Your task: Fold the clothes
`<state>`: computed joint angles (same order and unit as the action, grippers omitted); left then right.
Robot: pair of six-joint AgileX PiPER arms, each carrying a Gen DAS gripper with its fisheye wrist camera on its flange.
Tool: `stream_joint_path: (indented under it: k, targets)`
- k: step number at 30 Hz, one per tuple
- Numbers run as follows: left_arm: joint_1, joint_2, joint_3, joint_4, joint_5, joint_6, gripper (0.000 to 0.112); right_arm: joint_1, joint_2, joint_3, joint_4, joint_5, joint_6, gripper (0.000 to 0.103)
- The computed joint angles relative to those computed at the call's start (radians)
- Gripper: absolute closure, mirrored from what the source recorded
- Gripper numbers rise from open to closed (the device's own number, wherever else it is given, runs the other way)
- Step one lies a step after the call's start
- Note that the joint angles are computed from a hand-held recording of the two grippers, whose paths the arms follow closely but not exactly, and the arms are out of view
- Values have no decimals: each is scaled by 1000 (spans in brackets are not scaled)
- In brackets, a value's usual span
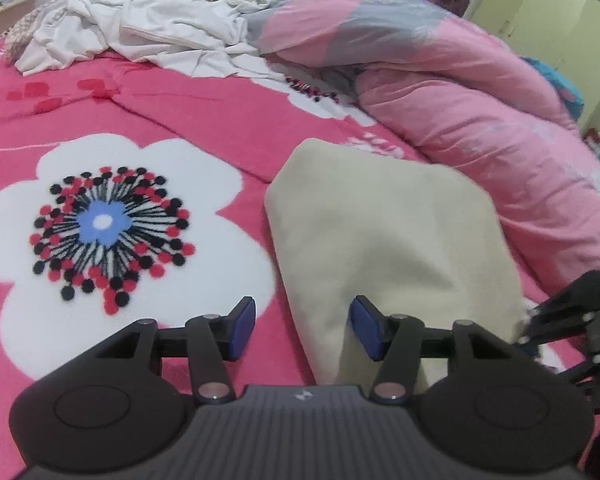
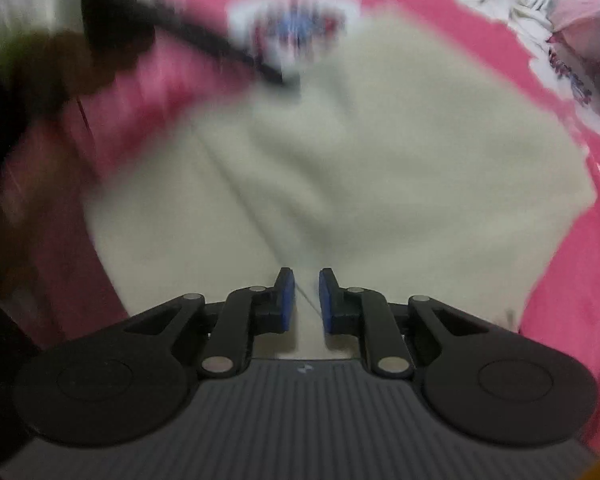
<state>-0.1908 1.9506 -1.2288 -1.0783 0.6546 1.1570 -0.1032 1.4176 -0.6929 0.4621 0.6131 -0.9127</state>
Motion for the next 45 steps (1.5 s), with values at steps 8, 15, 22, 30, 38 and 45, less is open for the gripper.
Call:
stream_joint_path:
  k: [8, 15, 22, 30, 38, 45]
  targets:
    - [126, -12, 54, -24, 266, 93, 56, -121, 31, -233, 320, 110, -198, 90]
    - [161, -3, 123, -107, 282, 111, 58, -1, 319, -437, 521, -53, -296, 92]
    - [191, -4, 127, -104, 340, 152, 58, 44, 437, -473, 465, -143, -219, 90]
    - [187, -17, 168, -68, 385, 234, 58, 73, 427, -520, 419, -101, -155, 92]
    - [179, -34, 189, -48, 374, 235, 56, 65, 335, -444, 390, -162, -64, 93]
    - [177, -34, 193, -46, 371, 239, 56, -102, 120, -265, 245, -96, 104, 93]
